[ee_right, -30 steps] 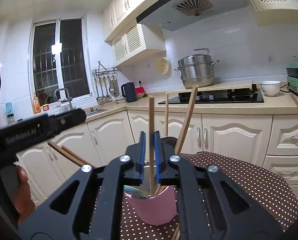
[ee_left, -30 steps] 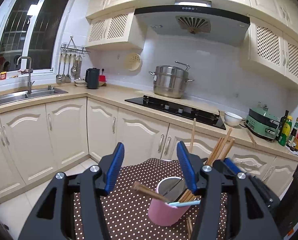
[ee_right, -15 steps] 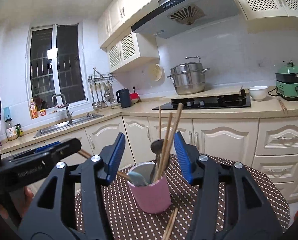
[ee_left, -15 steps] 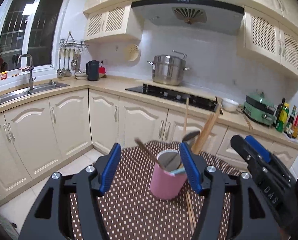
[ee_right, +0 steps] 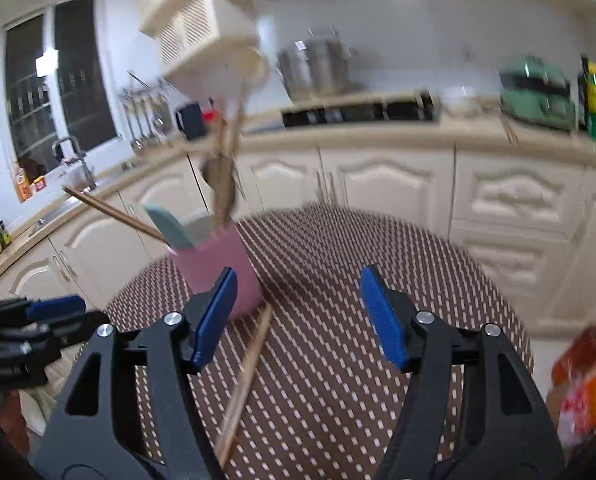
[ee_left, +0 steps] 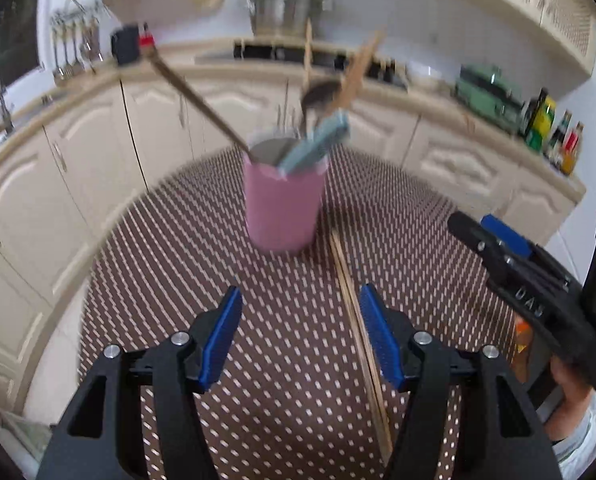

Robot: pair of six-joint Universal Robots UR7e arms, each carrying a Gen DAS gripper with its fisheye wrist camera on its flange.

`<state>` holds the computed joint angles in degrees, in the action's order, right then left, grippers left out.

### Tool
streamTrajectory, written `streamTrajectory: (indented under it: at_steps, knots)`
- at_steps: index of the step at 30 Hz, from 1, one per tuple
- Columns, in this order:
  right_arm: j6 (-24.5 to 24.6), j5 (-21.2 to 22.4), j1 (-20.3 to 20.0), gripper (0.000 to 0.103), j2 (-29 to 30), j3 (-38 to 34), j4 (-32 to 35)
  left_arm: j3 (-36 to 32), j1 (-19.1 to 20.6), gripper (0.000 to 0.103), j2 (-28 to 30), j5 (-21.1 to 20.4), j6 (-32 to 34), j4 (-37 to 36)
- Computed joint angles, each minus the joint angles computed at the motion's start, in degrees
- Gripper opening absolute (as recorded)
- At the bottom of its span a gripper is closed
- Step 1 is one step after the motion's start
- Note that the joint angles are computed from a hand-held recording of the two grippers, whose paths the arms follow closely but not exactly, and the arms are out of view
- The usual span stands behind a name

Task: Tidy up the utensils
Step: 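Move both tools back down to the last wooden chopsticks on the cloth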

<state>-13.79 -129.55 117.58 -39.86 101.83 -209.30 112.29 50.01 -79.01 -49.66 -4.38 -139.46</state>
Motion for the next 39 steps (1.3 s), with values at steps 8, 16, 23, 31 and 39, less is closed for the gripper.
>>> streamTrajectory:
  at_steps: [8,16,23,31,39]
  knots:
    - [7.2,-0.5,-2.1,0.066,-2.2,3.9,8.3,-5.0,4.7,0.06,6.7,-4.0,-6.0,12.2]
    - [10.2,0.7,-3.6,0.067,-2.8,6.2,9.3,-6.4,5.6,0.06,9.9,-1.2,-7.4,14.0]
    - [12.0,2.4,-4.7,0.067,-3.2,7.0,10.7,-9.3,5.2,0.06,13.5,0.9,-8.1,15.1]
    - [14.0,3.6,-5.3,0.067,-3.5,7.3,11.6,-12.8,5.1,0.06,16.2,-2.2,-9.4,14.4]
    - [14.4,3.8,-5.6,0.067,-3.8,7.4,11.9,-13.8,5.1,0.061,17.9,-0.7,-9.3,14.8]
